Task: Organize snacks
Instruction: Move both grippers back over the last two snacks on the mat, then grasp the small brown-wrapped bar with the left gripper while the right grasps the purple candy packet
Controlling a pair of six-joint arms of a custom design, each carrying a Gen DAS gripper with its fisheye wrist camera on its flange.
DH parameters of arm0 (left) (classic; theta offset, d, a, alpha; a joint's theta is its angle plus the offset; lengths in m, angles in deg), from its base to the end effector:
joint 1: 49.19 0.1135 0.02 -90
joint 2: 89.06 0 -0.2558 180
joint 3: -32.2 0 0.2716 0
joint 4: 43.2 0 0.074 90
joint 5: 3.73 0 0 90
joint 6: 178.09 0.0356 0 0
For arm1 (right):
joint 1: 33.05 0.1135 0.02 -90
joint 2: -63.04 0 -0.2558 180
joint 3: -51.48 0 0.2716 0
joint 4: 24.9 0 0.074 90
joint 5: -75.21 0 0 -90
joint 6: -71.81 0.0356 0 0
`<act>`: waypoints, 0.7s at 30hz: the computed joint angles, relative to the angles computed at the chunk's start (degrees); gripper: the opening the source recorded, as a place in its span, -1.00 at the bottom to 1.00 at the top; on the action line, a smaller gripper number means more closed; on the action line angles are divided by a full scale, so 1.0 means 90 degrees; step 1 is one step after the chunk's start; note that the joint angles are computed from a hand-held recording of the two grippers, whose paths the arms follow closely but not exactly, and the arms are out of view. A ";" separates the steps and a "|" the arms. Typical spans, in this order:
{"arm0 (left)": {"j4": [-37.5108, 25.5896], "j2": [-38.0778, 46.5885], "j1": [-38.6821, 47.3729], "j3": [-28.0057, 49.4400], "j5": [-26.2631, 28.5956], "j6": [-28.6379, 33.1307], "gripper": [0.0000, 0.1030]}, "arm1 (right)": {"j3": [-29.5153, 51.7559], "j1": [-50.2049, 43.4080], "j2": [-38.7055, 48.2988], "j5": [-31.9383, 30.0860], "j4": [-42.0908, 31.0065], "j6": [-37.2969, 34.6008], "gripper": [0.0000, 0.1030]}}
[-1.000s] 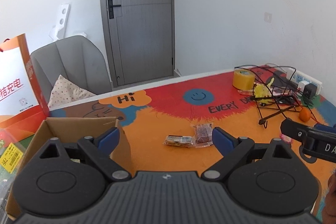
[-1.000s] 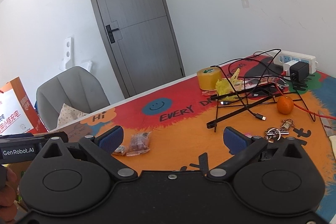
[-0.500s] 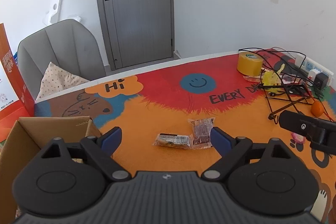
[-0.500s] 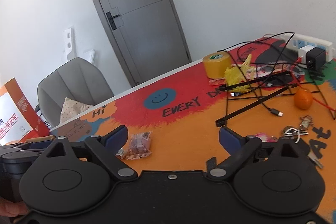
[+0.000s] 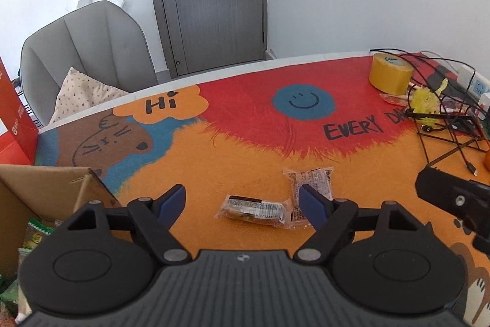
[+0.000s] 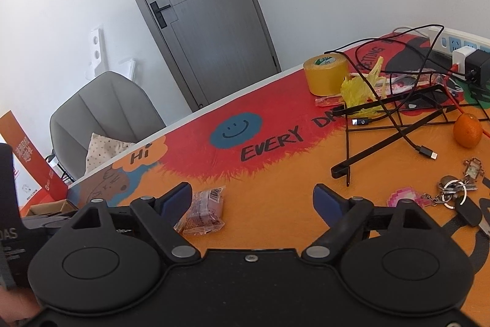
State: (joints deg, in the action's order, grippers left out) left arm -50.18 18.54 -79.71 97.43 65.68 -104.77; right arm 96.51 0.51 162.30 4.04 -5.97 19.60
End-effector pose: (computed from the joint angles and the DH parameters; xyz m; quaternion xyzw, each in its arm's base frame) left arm 0.3233 -0.1761 0.0929 0.0495 0.9234 0.0168 0.3803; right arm 0.2629 0.1606 0.0834 0.1074 0.8729 0.1463 0.4529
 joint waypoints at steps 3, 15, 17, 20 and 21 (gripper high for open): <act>-0.0091 0.0310 0.0058 0.0250 0.0014 -0.0156 0.57 | 0.0071 -0.0042 0.0130 -0.0050 0.0035 0.0040 0.67; -0.0119 0.1132 0.0164 0.0776 -0.0009 -0.0351 0.57 | 0.0260 -0.0344 0.0609 -0.0360 0.0237 0.0218 0.67; -0.0145 0.1228 0.0206 0.0818 0.0017 -0.0427 0.56 | 0.0326 -0.0346 0.0698 -0.0411 0.0237 0.0226 0.67; 0.0126 0.1181 0.0295 0.0660 0.0138 -0.0426 0.25 | 0.0399 -0.0301 0.0786 -0.0445 0.0243 0.0207 0.66; 0.0115 0.1138 0.0327 0.0637 0.0238 -0.0431 0.15 | 0.0427 -0.0294 0.0807 -0.0459 0.0231 0.0198 0.65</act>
State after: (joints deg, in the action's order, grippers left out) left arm -49.15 28.78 -76.78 103.16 67.82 -108.64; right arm 100.35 -2.13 169.56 -0.09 -3.89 21.38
